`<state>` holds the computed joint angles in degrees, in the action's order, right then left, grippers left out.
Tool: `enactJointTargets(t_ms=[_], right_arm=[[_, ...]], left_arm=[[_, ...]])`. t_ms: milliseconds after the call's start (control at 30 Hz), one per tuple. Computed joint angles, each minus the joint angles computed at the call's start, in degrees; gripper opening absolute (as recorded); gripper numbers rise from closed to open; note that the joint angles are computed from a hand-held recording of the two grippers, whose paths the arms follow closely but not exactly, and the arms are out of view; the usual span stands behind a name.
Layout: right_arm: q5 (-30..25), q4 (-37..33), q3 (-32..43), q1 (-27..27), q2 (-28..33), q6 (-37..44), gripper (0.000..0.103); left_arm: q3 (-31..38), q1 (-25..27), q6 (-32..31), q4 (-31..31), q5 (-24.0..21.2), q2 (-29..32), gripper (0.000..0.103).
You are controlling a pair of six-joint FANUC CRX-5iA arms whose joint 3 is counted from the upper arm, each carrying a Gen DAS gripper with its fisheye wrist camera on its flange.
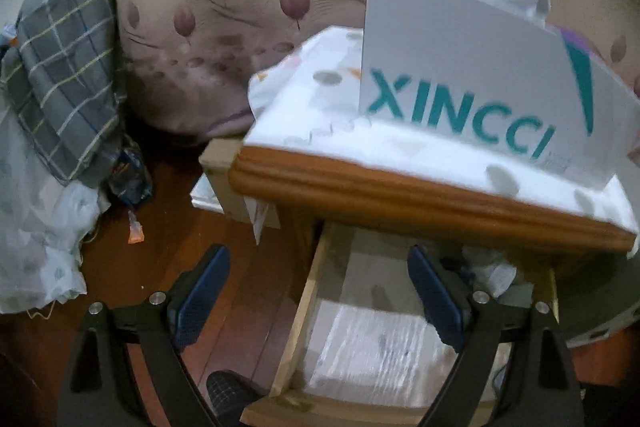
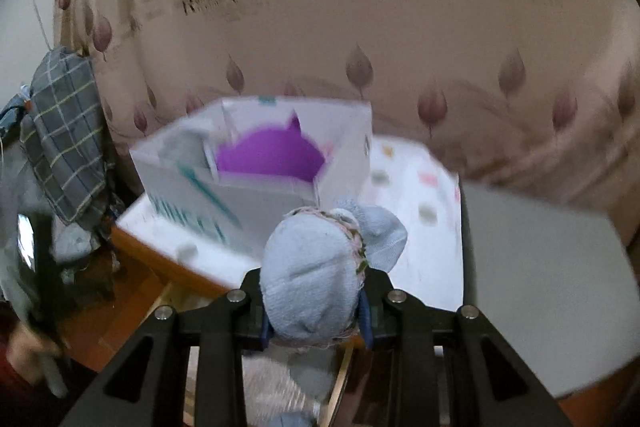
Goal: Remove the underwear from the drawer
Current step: 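Drop the light blue cloth into the shoebox while the left tool returns to the drawer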
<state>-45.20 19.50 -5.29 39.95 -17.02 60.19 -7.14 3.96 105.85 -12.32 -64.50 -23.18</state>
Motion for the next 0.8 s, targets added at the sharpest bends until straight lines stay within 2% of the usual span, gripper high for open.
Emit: enactJointTargets(t_ms=[133,267,333,533,800], right_arm=[[-2.0,0.8,8.5,0.2,5.5,2.9,0.031],[-4.8,0.3,16.4,0.3,11.4,5.9,0.031],[-7.9,-2.3,21.0,-0.2,14.8,8.2,0.031],[-12.5,1.4,25.4,0.1,21.3,8.0,0.031],[-13.9,6.0,25.9,0.5,25.7,6.8,0.031]], left_arm=[[0.9,-2.4,1.6,-5.3,-1.6,0.9,0.089],[-0.6,0.1,-0.3,-2.5,-0.9,-0.1,0.089],[-0.9,1.4,-1.0,-1.3,-1.2,-0.2,0.089],[-1.1,3.0,-0.1,-1.8,-1.7,-1.0,0.089],[-2.2,7.5,-0.9,2.0,-2.0,-1.8,0.089]])
